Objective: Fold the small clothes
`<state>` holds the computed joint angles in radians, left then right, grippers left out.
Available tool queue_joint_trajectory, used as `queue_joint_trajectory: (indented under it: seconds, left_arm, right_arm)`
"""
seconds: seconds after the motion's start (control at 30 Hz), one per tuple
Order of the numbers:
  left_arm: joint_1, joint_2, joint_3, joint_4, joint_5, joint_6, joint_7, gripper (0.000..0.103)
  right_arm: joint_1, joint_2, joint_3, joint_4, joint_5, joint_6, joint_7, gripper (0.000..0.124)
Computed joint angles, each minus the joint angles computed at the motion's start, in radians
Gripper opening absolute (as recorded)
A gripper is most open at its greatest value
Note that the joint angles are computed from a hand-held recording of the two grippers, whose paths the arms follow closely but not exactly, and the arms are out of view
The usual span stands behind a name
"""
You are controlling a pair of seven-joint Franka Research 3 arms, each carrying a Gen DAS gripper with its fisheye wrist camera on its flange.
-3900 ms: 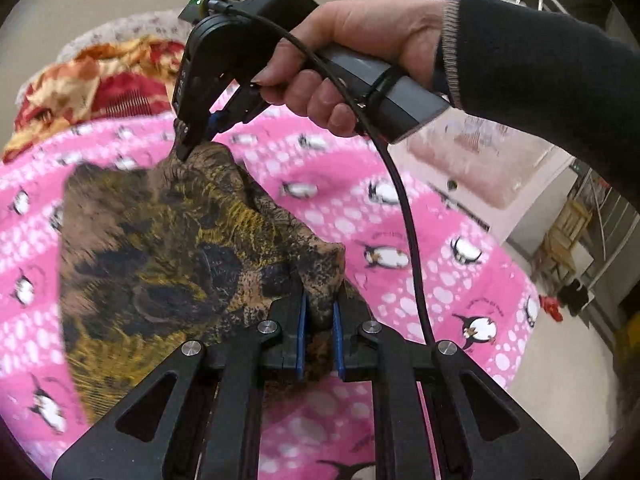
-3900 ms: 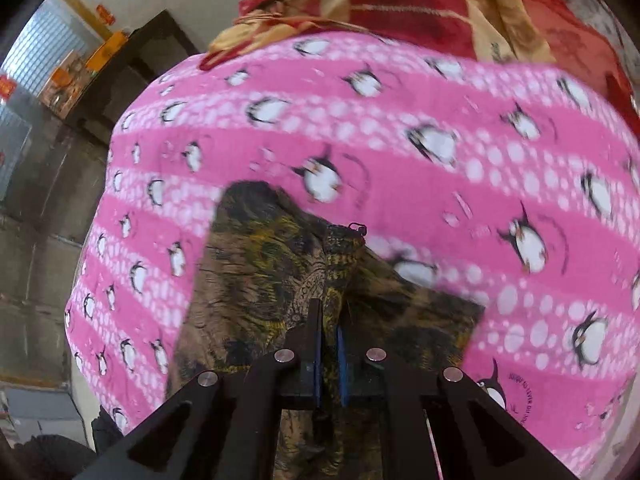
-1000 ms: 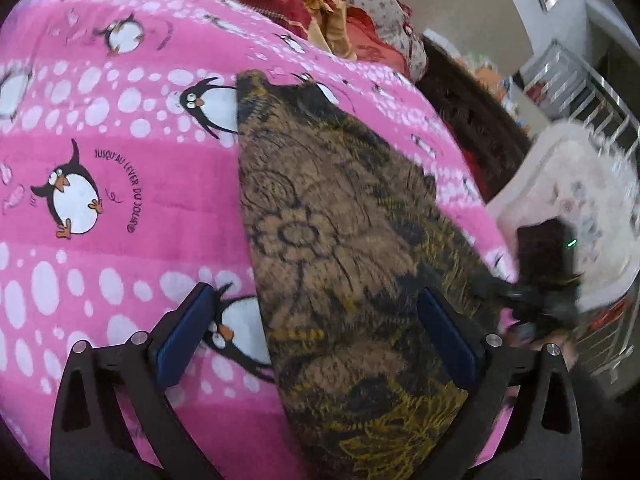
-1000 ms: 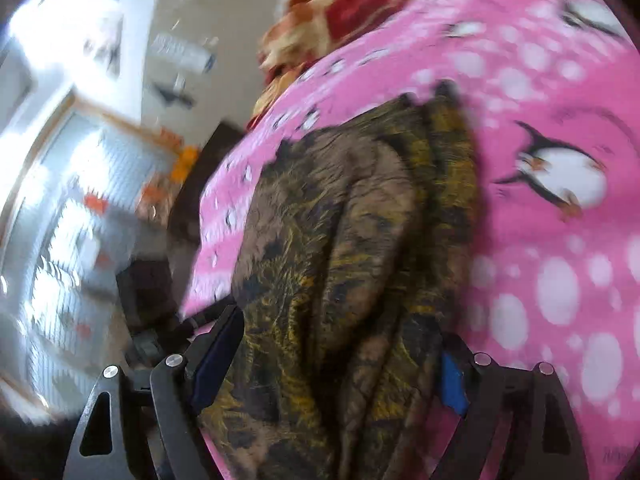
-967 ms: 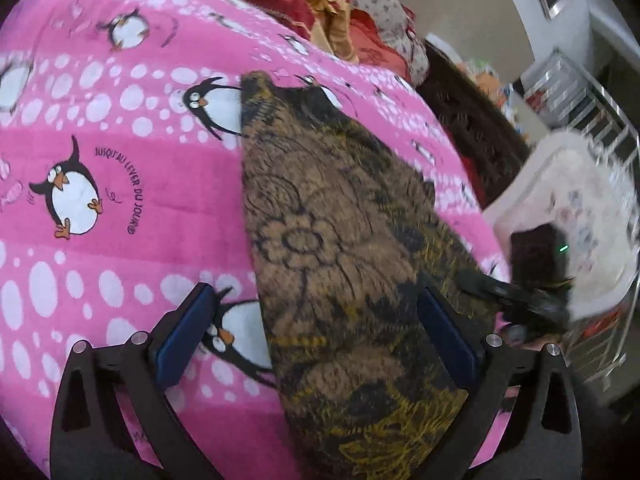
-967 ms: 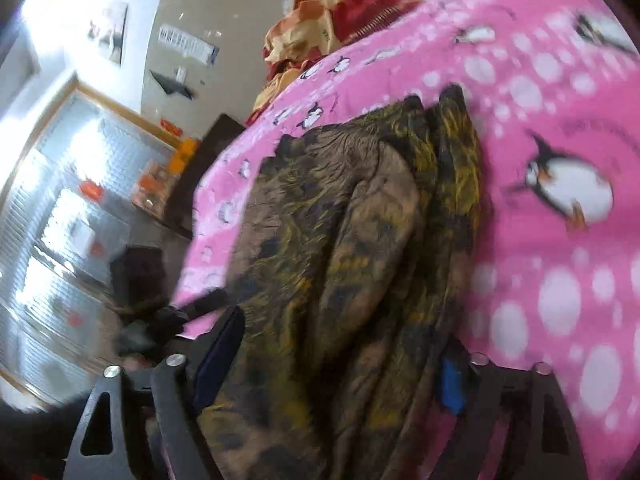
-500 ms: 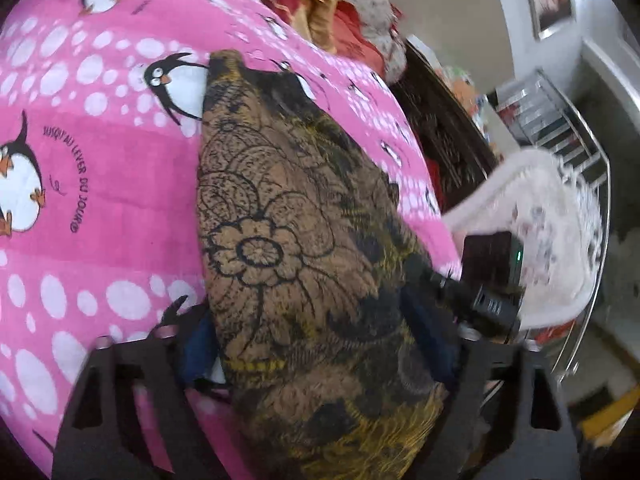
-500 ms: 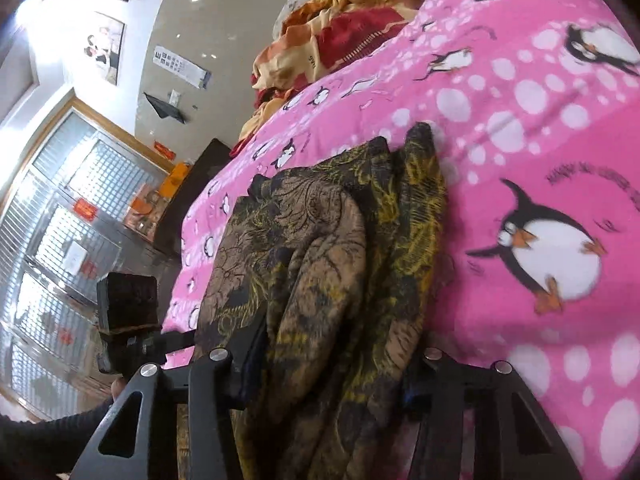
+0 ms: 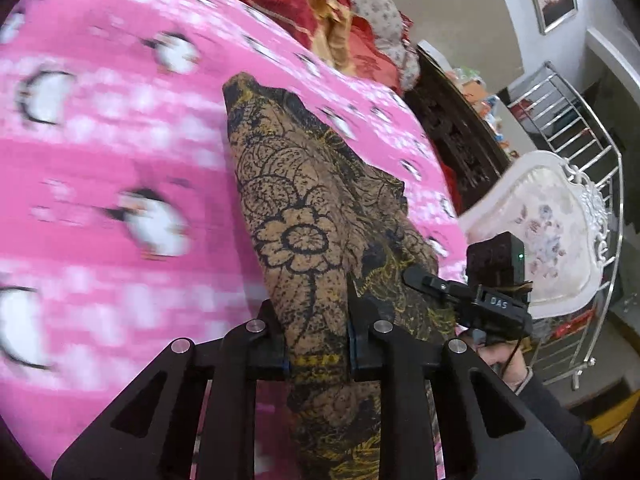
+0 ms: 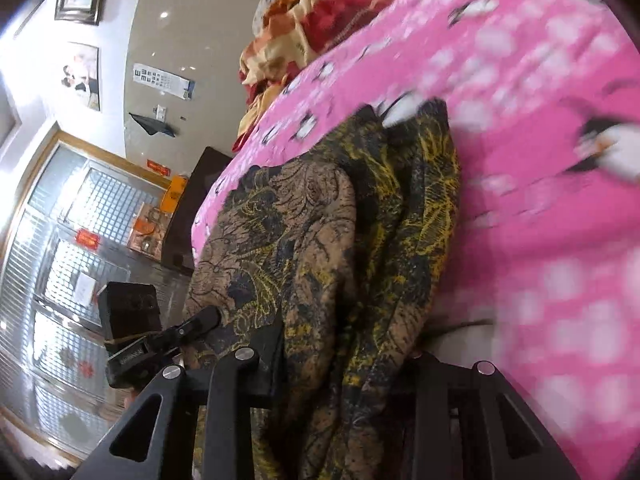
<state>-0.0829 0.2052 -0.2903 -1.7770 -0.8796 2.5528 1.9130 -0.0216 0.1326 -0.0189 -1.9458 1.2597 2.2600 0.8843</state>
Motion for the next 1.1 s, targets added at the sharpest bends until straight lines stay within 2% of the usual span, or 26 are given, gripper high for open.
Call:
queue_joint_trajectory:
  seconds: [0.1,0.23,0.33,0.4,0.53,0.57,0.6,0.63,0.7,0.73,0.8,0.83,0.87,0.93,0.97,1.0,1.03,1.07,1.1]
  left_arm:
    - [0.039,-0.057,0.035,-0.06,-0.017,-0.009,0.019,0.018]
    - [0.051,-0.073,0.069,-0.09,-0.008,-0.03,0.03,0.018]
    - [0.031,-0.048,0.071,-0.083,0.087,-0.023,-0.023,0.024]
    - [0.029,-0.056,0.063,-0.096,0.088,0.002,-0.026,0.026]
    - [0.025,-0.109,0.072,-0.143,0.141,0.022,-0.059,0.029]
    - [0.014,-0.143,0.08,-0.178,0.205,0.068,-0.101,0.029]
    - [0.006,-0.16,0.088,-0.197,0.254,0.1,-0.135,0.029]
    - [-0.006,-0.191,0.094,-0.237,0.34,0.18,-0.203,0.029]
    - [-0.023,-0.205,0.099,-0.256,0.373,0.255,-0.241,0.029]
    - [-0.031,-0.201,0.1,-0.258,0.422,0.303,-0.303,0.029]
    - [-0.042,-0.172,0.102,-0.227,0.503,0.319,-0.398,0.029]
    - [-0.046,-0.151,0.1,-0.204,0.526,0.321,-0.425,0.029]
    - [-0.056,-0.127,0.105,-0.185,0.61,0.337,-0.508,0.029]
    - [-0.079,-0.081,0.124,-0.144,0.788,0.345,-0.672,0.029]
    - [-0.087,-0.063,0.131,-0.125,0.852,0.337,-0.734,0.029]
    - [-0.089,-0.043,0.131,-0.107,0.893,0.324,-0.772,0.032]
    - [-0.093,-0.002,0.13,-0.064,0.93,0.289,-0.802,0.034]
    - [-0.094,0.013,0.128,-0.054,0.953,0.274,-0.829,0.037]
    - [-0.11,0.034,0.142,-0.043,1.004,0.251,-0.892,0.039]
  right_arm:
    - [0.03,0.042,0.032,0.041,0.018,-0.001,0.019,0.032]
    - [0.064,0.083,0.073,0.077,0.07,0.01,0.002,0.032]
    - [0.08,0.082,0.082,0.06,0.08,0.065,-0.031,0.031]
    - [0.072,0.077,0.078,0.048,0.104,0.059,-0.023,0.032]
    - [0.072,0.016,0.05,0.015,-0.028,0.042,0.115,0.039]
    - [0.072,-0.014,0.041,-0.007,-0.055,0.054,0.128,0.039]
    - [0.079,-0.041,0.035,-0.024,-0.105,0.083,0.154,0.039]
    - [0.097,-0.088,0.03,-0.054,-0.225,0.148,0.215,0.039]
    - [0.129,-0.16,0.037,-0.104,-0.422,0.268,0.251,0.039]
    - [0.148,-0.185,0.048,-0.124,-0.504,0.323,0.266,0.039]
    - [0.184,-0.207,0.069,-0.132,-0.641,0.402,0.279,0.039]
    - [0.201,-0.205,0.089,-0.128,-0.754,0.446,0.316,0.039]
    - [0.214,-0.196,0.107,-0.122,-0.879,0.483,0.374,0.039]
    - [0.244,-0.157,0.116,-0.091,-0.992,0.505,0.413,0.038]
    - [0.252,-0.128,0.116,-0.067,-1.086,0.497,0.488,0.038]
    - [0.26,-0.093,0.104,-0.043,-1.239,0.48,0.633,0.038]
    - [0.269,-0.073,0.085,-0.038,-1.323,0.455,0.729,0.038]
    - [0.275,-0.047,0.072,-0.02,-1.354,0.421,0.775,0.038]
    - [0.274,-0.031,0.064,-0.03,-1.345,0.425,0.774,0.038]
